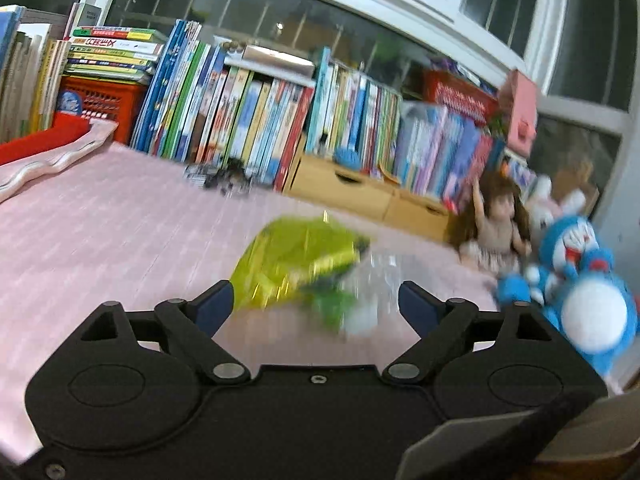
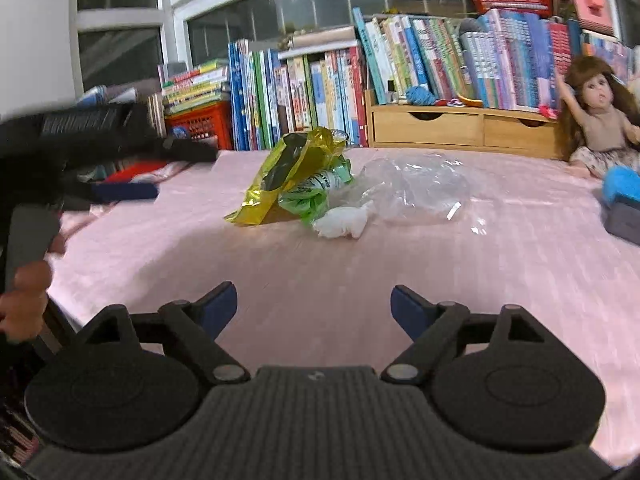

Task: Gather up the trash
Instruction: 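Raise both grippers and close the left gripper on the yellow-green foil bag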

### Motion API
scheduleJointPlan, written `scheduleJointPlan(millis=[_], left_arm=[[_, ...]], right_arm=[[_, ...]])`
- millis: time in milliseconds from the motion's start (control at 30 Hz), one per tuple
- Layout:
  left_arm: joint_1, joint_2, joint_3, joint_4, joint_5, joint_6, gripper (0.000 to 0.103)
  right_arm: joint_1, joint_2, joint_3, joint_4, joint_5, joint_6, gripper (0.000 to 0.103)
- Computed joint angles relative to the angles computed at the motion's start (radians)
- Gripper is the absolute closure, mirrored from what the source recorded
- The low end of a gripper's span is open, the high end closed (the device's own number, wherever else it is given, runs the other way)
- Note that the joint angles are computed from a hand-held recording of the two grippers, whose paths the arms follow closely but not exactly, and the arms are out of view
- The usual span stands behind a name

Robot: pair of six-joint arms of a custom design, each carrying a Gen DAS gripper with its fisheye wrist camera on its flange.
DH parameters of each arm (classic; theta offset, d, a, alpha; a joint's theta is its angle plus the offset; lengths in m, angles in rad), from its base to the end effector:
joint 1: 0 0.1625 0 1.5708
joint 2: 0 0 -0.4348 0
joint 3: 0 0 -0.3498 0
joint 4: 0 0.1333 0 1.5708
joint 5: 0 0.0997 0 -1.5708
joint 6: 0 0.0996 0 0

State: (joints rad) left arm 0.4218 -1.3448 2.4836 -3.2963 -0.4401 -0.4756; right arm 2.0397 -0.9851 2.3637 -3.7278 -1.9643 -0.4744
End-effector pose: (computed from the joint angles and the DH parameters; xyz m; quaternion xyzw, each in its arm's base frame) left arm -0.2282 -0.3473 0.2884 0.1208 0.8141 -0.5402 0.1755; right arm 0.2849 -0.3520 0.1860 0.3462 -0.8420 0.3716 0.1819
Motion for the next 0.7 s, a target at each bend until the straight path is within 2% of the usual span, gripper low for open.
scheduleJointPlan(millis=[67, 133, 200, 300, 433, 467, 500, 533, 600, 667, 700], left_arm=[[0.097, 0.085, -0.087, -0.084, -0.054, 0.111, 0.013], [0.154, 0.12, -0.166, 0.0, -0.07, 0.112, 0.013], [0.178, 0.152, -0.216, 0.036, -0.059, 0.117, 0.013], [0.207, 0.223, -0.251, -0.092, -0.074, 0.249, 0.013], [0.241, 0.277, -0.296, -0.115, -0.061, 0.311, 0.015], [0.245, 0.276, -0.296, -0.107, -0.067, 0.309, 0.021], [0.253, 0.272, -0.298, -0.093, -0.081, 0.304, 0.033], [0.256, 0.265, -0.293, -0.085, -0.092, 0.298, 0.037], [0.252, 0.273, -0.286, -0.122, -0.077, 0.329, 0.046], [0.241, 0.271, -0.27, -0.151, -0.055, 0.355, 0.051], [0.236, 0.264, -0.262, -0.153, -0.049, 0.351, 0.054]], right_arm=[[-0.006, 0.029, -0.047, 0.022, -0.009, -0.018, 0.013], [-0.013, 0.059, -0.101, 0.052, -0.014, -0.035, 0.013], [-0.023, 0.078, -0.145, 0.087, -0.006, -0.038, 0.013], [-0.034, 0.099, -0.203, 0.14, 0.011, -0.029, 0.013], [-0.054, 0.122, -0.268, 0.212, 0.035, 0.002, 0.013], [-0.057, 0.13, -0.28, 0.223, 0.037, 0.001, 0.012], [-0.061, 0.137, -0.291, 0.236, 0.04, -0.003, 0.013], [-0.063, 0.141, -0.299, 0.247, 0.042, -0.004, 0.015], [-0.069, 0.144, -0.304, 0.259, 0.052, 0.006, 0.024], [-0.074, 0.138, -0.294, 0.249, 0.067, 0.018, 0.042], [-0.076, 0.135, -0.287, 0.24, 0.073, 0.02, 0.044]])
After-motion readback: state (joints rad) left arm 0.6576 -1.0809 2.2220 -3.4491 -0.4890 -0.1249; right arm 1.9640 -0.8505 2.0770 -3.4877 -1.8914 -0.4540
